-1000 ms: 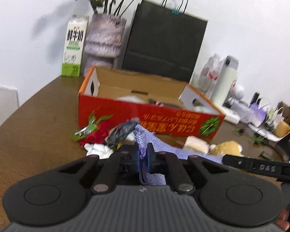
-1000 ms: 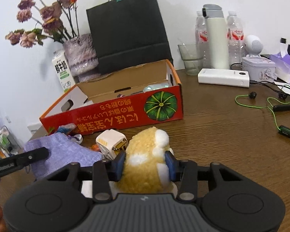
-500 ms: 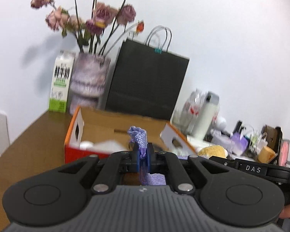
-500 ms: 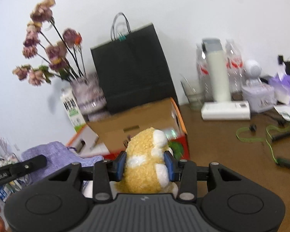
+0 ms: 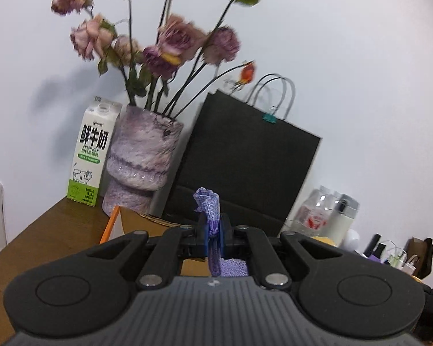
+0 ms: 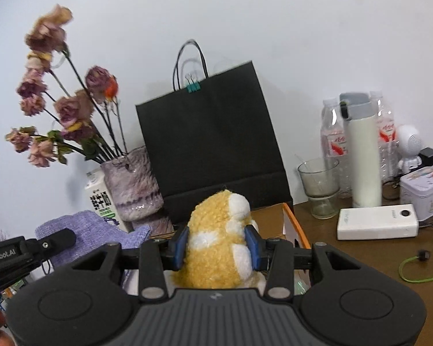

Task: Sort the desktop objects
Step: 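Carry the pouch and plush toy into the cardboard box and release both, then grasp the navy zippered case with the left gripper while the right grasps the white charger plug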

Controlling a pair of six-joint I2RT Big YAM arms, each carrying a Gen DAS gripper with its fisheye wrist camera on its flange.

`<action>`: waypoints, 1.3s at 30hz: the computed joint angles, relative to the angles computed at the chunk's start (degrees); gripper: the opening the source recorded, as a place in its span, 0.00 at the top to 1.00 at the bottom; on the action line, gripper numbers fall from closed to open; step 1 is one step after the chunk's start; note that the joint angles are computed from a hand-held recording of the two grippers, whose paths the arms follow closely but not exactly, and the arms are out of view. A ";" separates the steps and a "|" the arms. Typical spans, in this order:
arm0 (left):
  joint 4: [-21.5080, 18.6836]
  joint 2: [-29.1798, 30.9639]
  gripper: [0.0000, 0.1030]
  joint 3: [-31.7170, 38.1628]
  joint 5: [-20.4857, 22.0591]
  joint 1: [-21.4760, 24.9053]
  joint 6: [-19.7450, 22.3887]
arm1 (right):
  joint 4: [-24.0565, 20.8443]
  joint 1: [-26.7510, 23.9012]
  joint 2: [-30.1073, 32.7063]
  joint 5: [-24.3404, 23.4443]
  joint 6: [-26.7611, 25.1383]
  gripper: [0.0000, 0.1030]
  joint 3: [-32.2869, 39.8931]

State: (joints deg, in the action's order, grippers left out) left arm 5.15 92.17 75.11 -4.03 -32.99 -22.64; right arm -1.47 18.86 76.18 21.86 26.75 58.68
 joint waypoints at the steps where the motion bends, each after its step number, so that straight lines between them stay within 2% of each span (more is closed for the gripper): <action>1: -0.93 1.34 0.93 1.56 0.29 0.34 0.25 | -0.19 -0.60 1.36 -0.53 -0.20 0.62 1.11; 8: -4.54 7.95 0.93 8.65 0.05 1.95 0.23 | -1.46 -3.05 7.54 -2.33 -1.40 0.62 6.14; 11: -8.75 9.96 0.91 11.14 -2.48 1.90 0.16 | -2.92 -3.57 8.92 -2.42 -1.31 0.60 7.03; 13: -16.93 12.10 0.66 15.01 -3.98 1.92 -0.28 | -6.32 -4.07 9.94 -2.78 -0.64 0.53 8.26; 14: -19.50 12.79 0.28 16.11 -4.74 1.96 -1.54 | -7.99 -4.34 10.22 -3.37 -0.03 0.47 8.81; 15: -20.81 13.15 0.08 16.58 -5.02 2.01 -2.33 | -9.57 -4.66 10.46 -4.20 0.64 0.25 9.33; 16: -19.94 12.84 0.08 15.86 -5.31 1.95 -2.23 | -9.61 -4.90 10.35 -4.91 0.88 0.11 9.21; 19: -15.18 10.79 0.02 12.85 -6.24 1.23 1.88 | -6.73 -5.15 8.87 -5.91 0.08 0.12 7.56; 21: -13.68 10.00 0.00 11.82 -8.06 0.55 3.83 | -6.17 -5.06 8.09 -5.85 0.14 0.11 7.08; 29: -17.17 9.26 0.00 12.30 -8.18 -0.15 5.61 | -9.73 -3.91 7.11 -4.53 -1.85 0.10 7.52; 39: -18.43 4.21 0.00 5.90 -8.22 -0.86 6.55 | -12.89 -0.03 2.37 -1.85 -6.05 0.09 3.22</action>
State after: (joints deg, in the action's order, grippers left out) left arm -13.28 96.38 81.01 -12.26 -33.85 -16.09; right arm -14.37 18.84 78.55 20.01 20.70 61.90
